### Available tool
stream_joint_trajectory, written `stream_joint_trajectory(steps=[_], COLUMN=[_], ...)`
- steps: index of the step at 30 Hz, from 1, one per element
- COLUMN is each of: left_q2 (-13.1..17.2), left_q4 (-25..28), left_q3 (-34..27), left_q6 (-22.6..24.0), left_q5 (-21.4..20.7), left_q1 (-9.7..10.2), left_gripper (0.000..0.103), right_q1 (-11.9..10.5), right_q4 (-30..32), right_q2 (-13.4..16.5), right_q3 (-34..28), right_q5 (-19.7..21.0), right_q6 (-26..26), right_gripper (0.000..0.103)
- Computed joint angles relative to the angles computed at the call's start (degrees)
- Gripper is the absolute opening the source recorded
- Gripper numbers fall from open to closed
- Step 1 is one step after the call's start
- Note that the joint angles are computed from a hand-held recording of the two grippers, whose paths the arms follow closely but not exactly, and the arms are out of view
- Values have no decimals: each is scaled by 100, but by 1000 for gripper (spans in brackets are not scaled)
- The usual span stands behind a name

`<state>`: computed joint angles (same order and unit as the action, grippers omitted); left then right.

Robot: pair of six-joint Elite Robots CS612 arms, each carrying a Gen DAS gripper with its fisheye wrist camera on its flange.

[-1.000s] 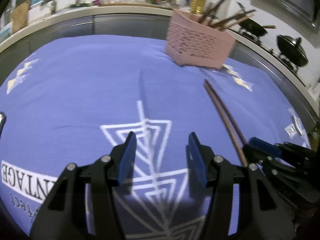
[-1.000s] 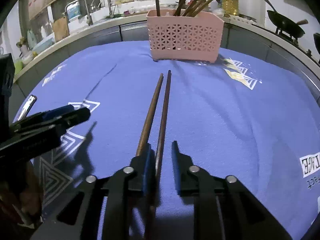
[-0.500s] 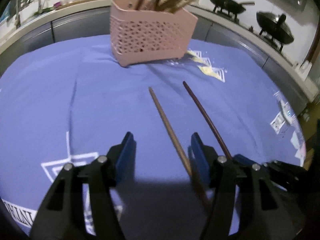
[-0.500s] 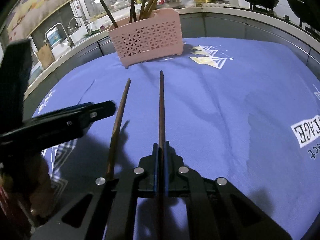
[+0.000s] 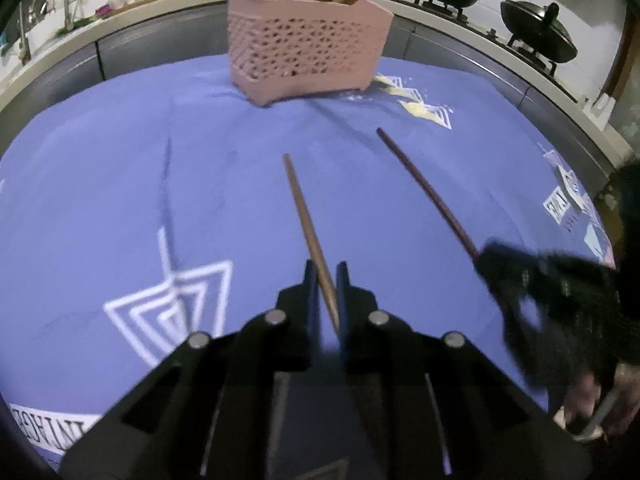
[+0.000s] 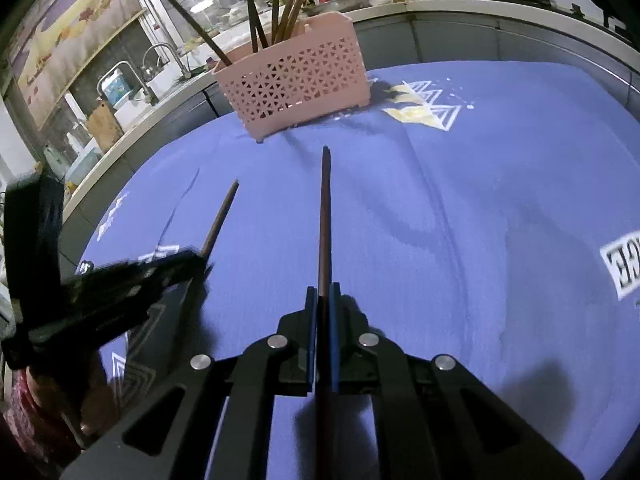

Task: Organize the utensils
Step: 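Close the right gripper on a chopstick while the left gripper grasps another, then lift both held chopsticks upright and carry them over the pink basket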

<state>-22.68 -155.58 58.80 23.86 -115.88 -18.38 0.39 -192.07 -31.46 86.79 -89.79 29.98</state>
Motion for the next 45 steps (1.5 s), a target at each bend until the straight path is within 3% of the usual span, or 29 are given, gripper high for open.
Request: stream_joint_trajectory(steps=[4, 6, 8, 13, 20, 23, 26, 29, 31, 33, 37, 40, 45], left_q2=[8, 18, 26, 70, 360, 504, 632, 665, 618, 517, 200, -33, -270], left_q4=[130, 182, 245, 229, 743, 977, 949, 914, 859, 589, -410, -1207, -2119], left_q3=[-41, -79, -123, -241, -987, -1328, -1552, -1616, -1569, -1447, -1048, -708, -302], left_q6=[108, 62, 64, 252, 129, 52, 17, -6, -52, -179, -630, -889, -1086], left_q5=[-105, -94, -73, 207, 466, 473, 491, 547, 499, 142, -701, -1080, -1268], left_q1=[128, 160, 169, 95, -9, -32, -58, -70, -50, 33, 246, 367, 450], left_gripper=[10, 11, 11, 11, 11, 12, 9, 6, 6, 6, 5, 5, 5], right_q1=[-52, -61, -60, -38, -120, -166, -194, -254, -271, -264, -175, -100, 37], right_q4=[205, 248, 261, 684, 1675, 2186, 2334, 2349, 2049, 1475, 44, -793, -1466], right_q2=[25, 49, 62, 97, 245, 355, 441, 402, 311, 153, -227, -430, -541], right_q3=[-144, -199, -243, -498, -1263, -1624, -1825, -1786, -1602, -1316, -726, -423, -323], right_q5=[137, 157, 156, -27, -25, 90, 118, 426, 597, 659, 517, 361, 139], right_q6=[-56, -43, -85, -451, -1163, -1325, -1437, -1327, -1250, -1240, -1423, -1582, -1742], right_gripper=[17, 30, 35, 35, 35, 29, 6, 5, 5, 5, 5, 5, 5])
